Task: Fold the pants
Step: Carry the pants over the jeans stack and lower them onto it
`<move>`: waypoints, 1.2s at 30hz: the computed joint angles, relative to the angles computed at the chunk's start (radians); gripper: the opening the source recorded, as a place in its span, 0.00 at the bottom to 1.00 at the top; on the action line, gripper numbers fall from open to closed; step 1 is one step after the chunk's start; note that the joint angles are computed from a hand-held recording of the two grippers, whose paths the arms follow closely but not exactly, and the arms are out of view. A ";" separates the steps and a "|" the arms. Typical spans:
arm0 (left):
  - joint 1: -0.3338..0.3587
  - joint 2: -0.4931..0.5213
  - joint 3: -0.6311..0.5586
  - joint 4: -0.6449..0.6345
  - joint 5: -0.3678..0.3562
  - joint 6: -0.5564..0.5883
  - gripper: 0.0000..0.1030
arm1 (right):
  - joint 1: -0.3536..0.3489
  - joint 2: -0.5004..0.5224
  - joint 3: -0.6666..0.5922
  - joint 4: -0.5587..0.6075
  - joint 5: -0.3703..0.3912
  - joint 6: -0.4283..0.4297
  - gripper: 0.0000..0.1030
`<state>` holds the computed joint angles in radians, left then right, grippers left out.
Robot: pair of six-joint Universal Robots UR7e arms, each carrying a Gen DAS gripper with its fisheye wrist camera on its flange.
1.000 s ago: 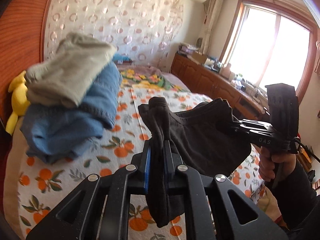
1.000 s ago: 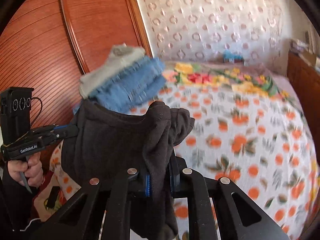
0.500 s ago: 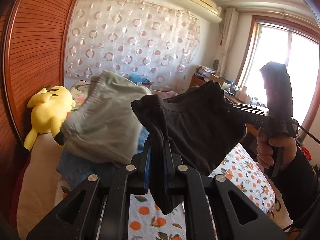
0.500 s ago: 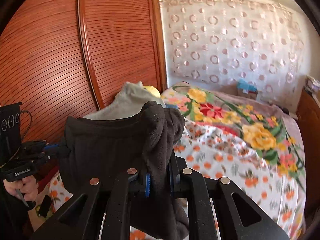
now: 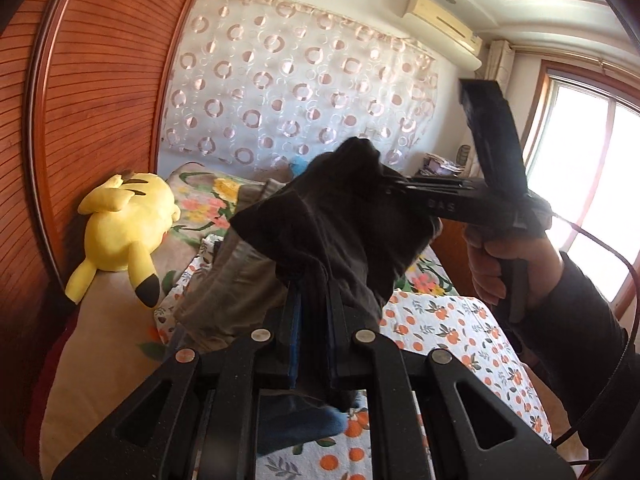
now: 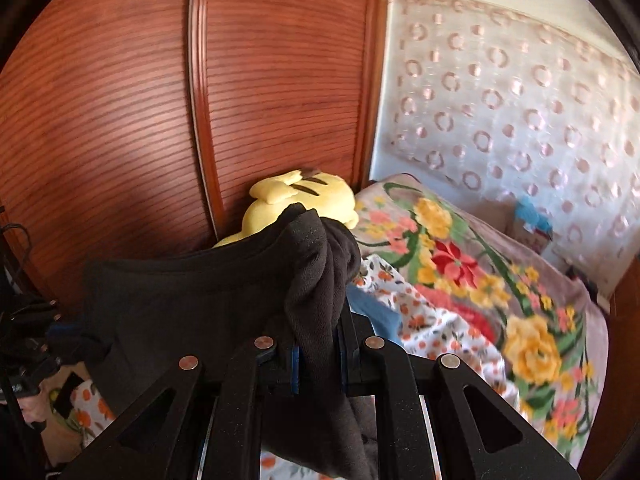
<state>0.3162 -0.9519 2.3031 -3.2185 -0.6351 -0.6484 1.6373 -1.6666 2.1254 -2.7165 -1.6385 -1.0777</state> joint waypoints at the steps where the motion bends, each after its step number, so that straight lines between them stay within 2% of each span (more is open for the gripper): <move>1: 0.007 -0.004 0.002 0.003 0.002 -0.005 0.11 | 0.010 0.027 -0.014 -0.003 -0.009 -0.007 0.13; 4: 0.014 -0.017 0.015 0.017 0.019 -0.032 0.11 | 0.026 0.098 -0.057 -0.006 -0.017 -0.026 0.13; 8: 0.025 -0.031 0.030 0.061 0.026 -0.081 0.11 | 0.025 0.169 -0.123 0.038 0.013 -0.033 0.14; 10: 0.035 -0.035 0.035 0.092 0.024 -0.108 0.11 | 0.015 0.194 -0.150 0.070 0.036 -0.031 0.20; 12: 0.049 -0.039 0.035 0.126 0.014 -0.134 0.13 | 0.006 0.212 -0.156 0.042 0.035 -0.021 0.32; 13: 0.054 -0.043 0.034 0.153 0.009 -0.154 0.14 | 0.001 0.217 -0.156 0.030 0.036 -0.010 0.33; 17: 0.041 -0.055 0.038 0.204 0.009 -0.183 0.16 | -0.029 0.185 -0.129 -0.012 0.088 0.015 0.39; 22: 0.010 -0.089 0.046 0.266 0.047 -0.218 0.20 | -0.057 0.116 -0.066 -0.091 0.124 0.005 0.42; 24: 0.003 -0.098 0.046 0.264 0.067 -0.207 0.29 | -0.068 0.083 -0.040 -0.109 0.136 0.013 0.43; 26: -0.001 -0.102 0.041 0.258 0.083 -0.194 0.42 | -0.087 0.041 -0.011 -0.099 0.165 0.015 0.43; 28: 0.002 -0.094 0.031 0.231 0.087 -0.152 0.47 | -0.105 -0.006 0.034 -0.090 0.189 0.011 0.43; 33: 0.027 -0.054 -0.025 0.255 0.085 -0.086 0.47 | -0.148 -0.094 0.089 -0.024 0.212 -0.005 0.43; 36: 0.049 -0.030 -0.048 0.272 0.077 -0.065 0.48 | -0.154 -0.101 0.090 -0.003 0.205 -0.011 0.43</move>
<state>0.3653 -0.9822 2.2549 -2.9466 -0.5582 -0.7131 1.4836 -1.7671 2.2156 -2.7192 -1.4334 -1.0892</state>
